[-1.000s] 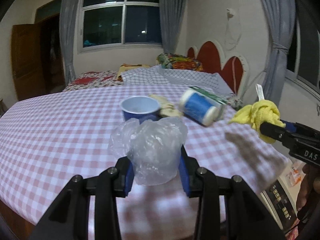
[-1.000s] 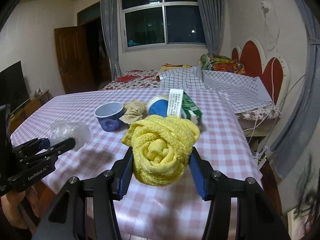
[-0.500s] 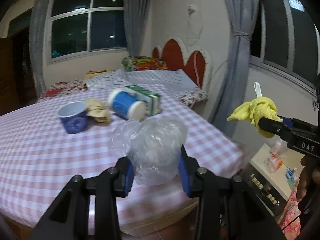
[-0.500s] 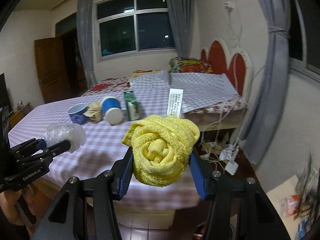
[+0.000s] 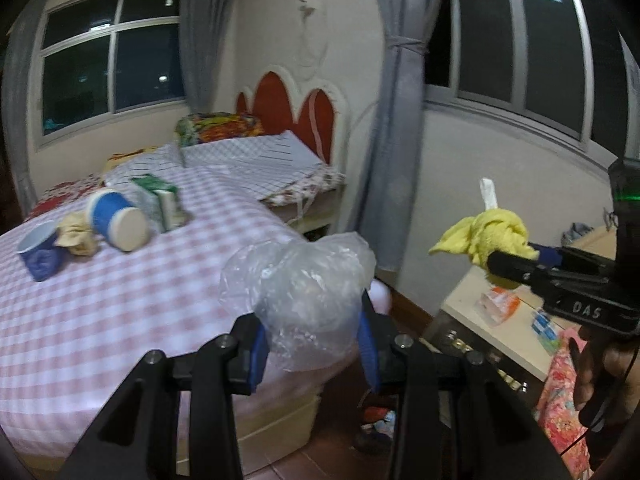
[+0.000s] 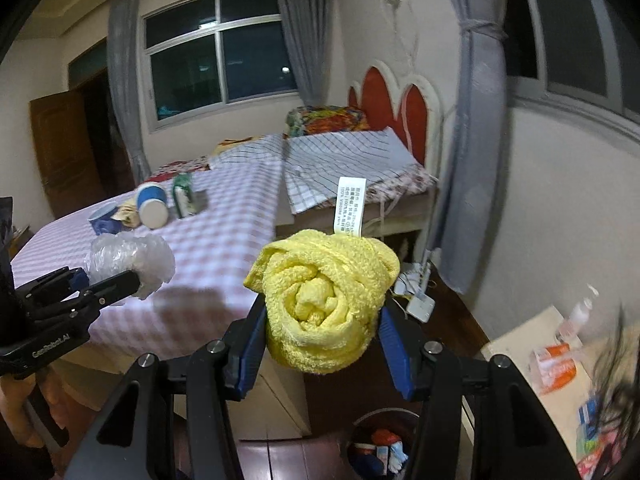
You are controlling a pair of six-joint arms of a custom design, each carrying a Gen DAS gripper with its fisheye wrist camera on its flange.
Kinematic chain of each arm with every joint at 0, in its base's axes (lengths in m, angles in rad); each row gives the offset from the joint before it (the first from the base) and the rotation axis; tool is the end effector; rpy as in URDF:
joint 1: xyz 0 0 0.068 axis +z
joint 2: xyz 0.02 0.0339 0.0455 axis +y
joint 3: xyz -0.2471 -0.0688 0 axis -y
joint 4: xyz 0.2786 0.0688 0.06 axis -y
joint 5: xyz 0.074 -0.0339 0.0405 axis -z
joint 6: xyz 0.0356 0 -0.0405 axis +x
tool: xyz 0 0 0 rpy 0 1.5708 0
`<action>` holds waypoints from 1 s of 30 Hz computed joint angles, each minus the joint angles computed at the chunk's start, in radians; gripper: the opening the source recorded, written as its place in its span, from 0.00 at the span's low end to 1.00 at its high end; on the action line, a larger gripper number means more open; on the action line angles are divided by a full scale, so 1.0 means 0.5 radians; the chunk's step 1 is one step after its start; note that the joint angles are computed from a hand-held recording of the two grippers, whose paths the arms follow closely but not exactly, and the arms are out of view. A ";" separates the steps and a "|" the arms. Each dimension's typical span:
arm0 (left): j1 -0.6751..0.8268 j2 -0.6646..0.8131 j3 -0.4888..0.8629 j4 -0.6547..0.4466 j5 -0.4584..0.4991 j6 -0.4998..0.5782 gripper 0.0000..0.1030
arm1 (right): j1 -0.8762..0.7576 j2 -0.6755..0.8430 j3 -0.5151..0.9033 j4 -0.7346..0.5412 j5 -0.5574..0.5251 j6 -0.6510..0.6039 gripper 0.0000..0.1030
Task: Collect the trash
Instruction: 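Carry the plastic bag and yellow towel over the black bin with both tools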
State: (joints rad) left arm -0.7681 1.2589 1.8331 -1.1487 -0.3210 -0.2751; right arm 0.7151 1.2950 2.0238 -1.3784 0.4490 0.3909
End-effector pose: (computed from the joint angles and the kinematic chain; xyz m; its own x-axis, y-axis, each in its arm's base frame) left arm 0.1775 -0.1559 0.4918 -0.5035 0.1280 -0.8545 0.3450 0.9365 -0.0630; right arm 0.1649 0.1228 0.5174 -0.5479 -0.0212 -0.8363 -0.1308 0.9895 0.0607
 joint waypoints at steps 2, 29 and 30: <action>-0.089 0.031 -0.043 0.059 -0.014 -0.029 0.39 | -0.087 -0.108 -0.144 0.021 -0.052 -0.010 0.53; -0.424 0.580 -0.409 0.524 0.292 -0.181 0.39 | -1.423 -0.851 -1.619 0.272 -1.054 -0.573 0.53; -0.415 0.615 -0.414 0.531 0.319 -0.182 0.39 | -1.468 -0.852 -1.675 0.291 -1.090 -0.612 0.53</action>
